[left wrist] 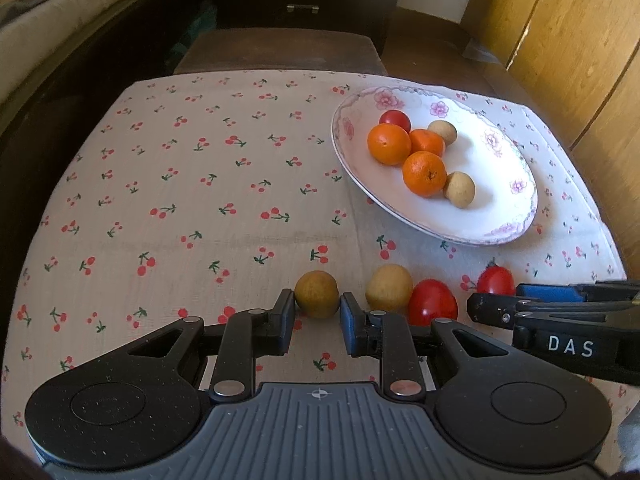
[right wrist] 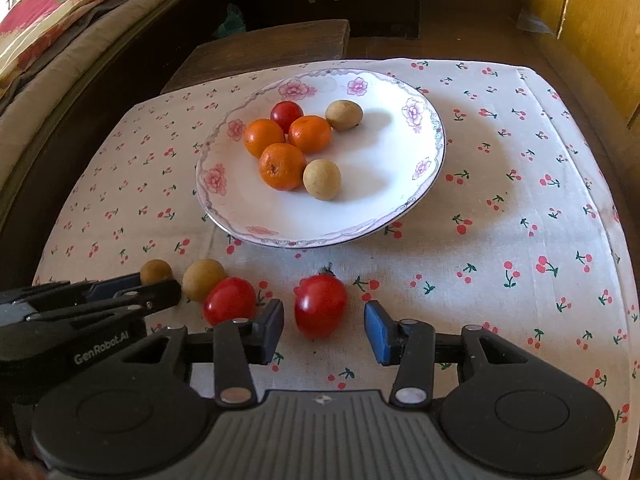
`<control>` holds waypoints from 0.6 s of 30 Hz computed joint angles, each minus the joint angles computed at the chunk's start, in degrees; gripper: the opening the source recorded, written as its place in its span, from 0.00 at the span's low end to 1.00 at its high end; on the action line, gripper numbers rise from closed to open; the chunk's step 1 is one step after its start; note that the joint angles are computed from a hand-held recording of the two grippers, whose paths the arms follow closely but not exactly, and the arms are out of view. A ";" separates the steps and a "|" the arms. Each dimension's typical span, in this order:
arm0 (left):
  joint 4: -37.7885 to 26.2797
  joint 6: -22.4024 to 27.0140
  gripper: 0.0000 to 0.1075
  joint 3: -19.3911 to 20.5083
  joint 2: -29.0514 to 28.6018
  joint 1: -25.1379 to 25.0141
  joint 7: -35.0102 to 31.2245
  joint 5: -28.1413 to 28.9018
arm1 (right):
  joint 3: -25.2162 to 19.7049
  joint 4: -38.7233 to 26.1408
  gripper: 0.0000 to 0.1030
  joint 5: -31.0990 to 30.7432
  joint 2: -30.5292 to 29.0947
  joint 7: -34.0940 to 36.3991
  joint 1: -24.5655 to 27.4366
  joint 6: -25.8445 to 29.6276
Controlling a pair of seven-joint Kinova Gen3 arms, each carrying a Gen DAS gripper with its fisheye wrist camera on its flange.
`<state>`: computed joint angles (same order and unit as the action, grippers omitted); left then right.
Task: Organize fruits
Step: 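Close left gripper on the kiwi while right gripper closes on the red tomato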
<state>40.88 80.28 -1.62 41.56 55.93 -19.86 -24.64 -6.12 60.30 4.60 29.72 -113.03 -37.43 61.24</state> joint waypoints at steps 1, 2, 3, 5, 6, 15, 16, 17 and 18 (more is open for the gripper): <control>0.65 -0.64 0.30 -0.08 -0.32 -0.11 0.62 0.14 | 0.15 0.13 0.44 0.43 0.02 0.03 -0.24 -0.28; 1.23 -1.12 0.31 -0.13 -0.61 -0.17 1.06 0.15 | 0.35 0.18 0.44 0.89 0.09 -0.12 -0.51 -0.49; 1.71 -1.46 0.32 -0.17 -0.85 -0.23 1.40 0.08 | 0.36 0.09 0.44 0.99 0.19 -0.10 -0.53 -0.55; 2.39 -2.12 0.33 -0.14 -1.17 -0.50 2.05 0.05 | 0.32 -0.07 0.44 1.15 0.22 0.15 -0.58 -0.38; 2.58 -2.28 0.33 -0.11 -1.26 -0.59 2.37 0.03 | 0.27 0.13 0.44 1.49 0.13 0.67 -0.70 -0.49; 3.36 -1.99 0.27 -0.17 -1.87 -0.82 3.38 -0.02 | -0.38 2.86 0.28 1.61 -1.64 3.27 -0.33 -1.37; 4.22 -2.22 0.26 -0.33 -2.43 -0.80 4.45 -0.12 | -0.59 3.52 0.28 1.16 -2.00 3.54 0.02 -1.73; 5.02 -2.58 0.26 -0.33 -3.00 -0.82 5.18 -0.30 | -0.66 4.37 0.28 1.05 -2.46 3.70 0.17 -2.32; 5.61 -2.97 0.26 -0.17 -3.48 -0.92 5.54 -0.48 | -0.65 4.99 0.28 1.04 -2.83 3.68 0.21 -2.68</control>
<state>46.50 77.31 -1.79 38.08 55.01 -14.31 -25.12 -6.77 65.29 5.64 26.89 -109.35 -37.22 58.56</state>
